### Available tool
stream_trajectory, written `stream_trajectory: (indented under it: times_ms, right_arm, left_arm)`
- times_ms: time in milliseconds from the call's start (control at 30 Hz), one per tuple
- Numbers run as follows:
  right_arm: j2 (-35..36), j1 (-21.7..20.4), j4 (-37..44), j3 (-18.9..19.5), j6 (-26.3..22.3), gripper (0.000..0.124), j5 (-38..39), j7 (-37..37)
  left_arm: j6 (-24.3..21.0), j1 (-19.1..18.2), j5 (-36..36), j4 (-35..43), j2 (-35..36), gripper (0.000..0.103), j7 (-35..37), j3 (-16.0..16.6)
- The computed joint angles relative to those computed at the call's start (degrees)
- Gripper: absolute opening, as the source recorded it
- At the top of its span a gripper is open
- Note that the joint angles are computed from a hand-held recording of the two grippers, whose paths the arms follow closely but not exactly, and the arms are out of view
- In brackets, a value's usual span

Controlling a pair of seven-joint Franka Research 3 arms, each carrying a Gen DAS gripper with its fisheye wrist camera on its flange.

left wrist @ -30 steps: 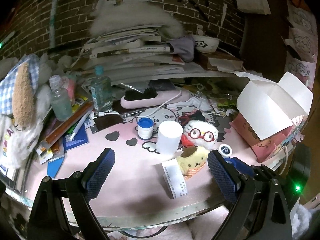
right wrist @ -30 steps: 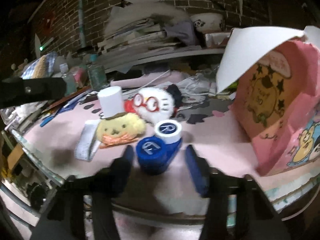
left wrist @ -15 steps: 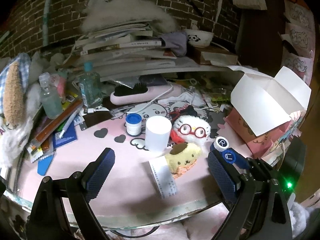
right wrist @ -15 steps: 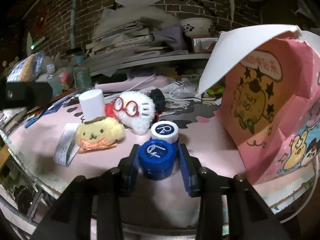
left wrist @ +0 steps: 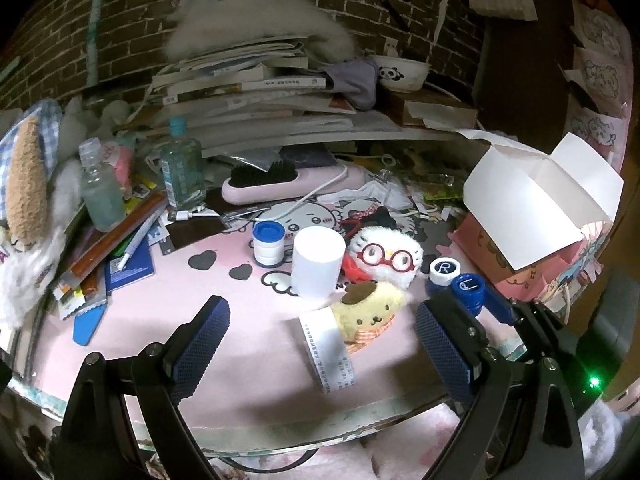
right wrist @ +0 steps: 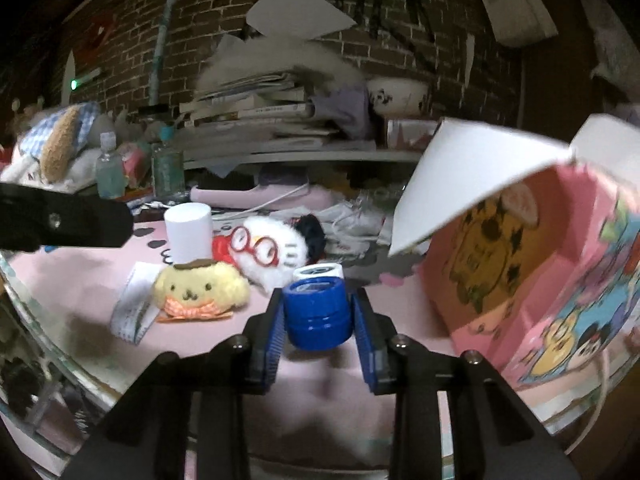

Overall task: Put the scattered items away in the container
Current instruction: 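Lift and carry the lens case in the right tool into the white box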

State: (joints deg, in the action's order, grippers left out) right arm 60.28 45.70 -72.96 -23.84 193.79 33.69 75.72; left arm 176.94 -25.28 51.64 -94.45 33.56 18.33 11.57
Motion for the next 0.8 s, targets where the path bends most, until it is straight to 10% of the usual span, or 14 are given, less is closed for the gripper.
stream_trajectory:
  times_ms: [200, 500, 800]
  right_arm:
    - [-1.42, -3.57, -0.42, 4.17, -3.02, 0.029, -3.96, 2.54]
    - [1.39, -1.4, 2.03, -1.59, -6.27, 0.032, -7.02, 10.45]
    - [1.02, -3.43, 2.09, 0.96, -3.87, 0.028, -11.9, 12.23]
  left_arm:
    - [0.21, -0.09, -0.03, -0.17, -0.07, 0.093, -0.04, 0.2]
    - [-0.14, 0.22, -0.71, 0.09, 0.08, 0.093, 1.11, -0.24]
    - [-0.16, 0.52, -1.23, -0.11, 0.12, 0.093, 1.4, -0.21]
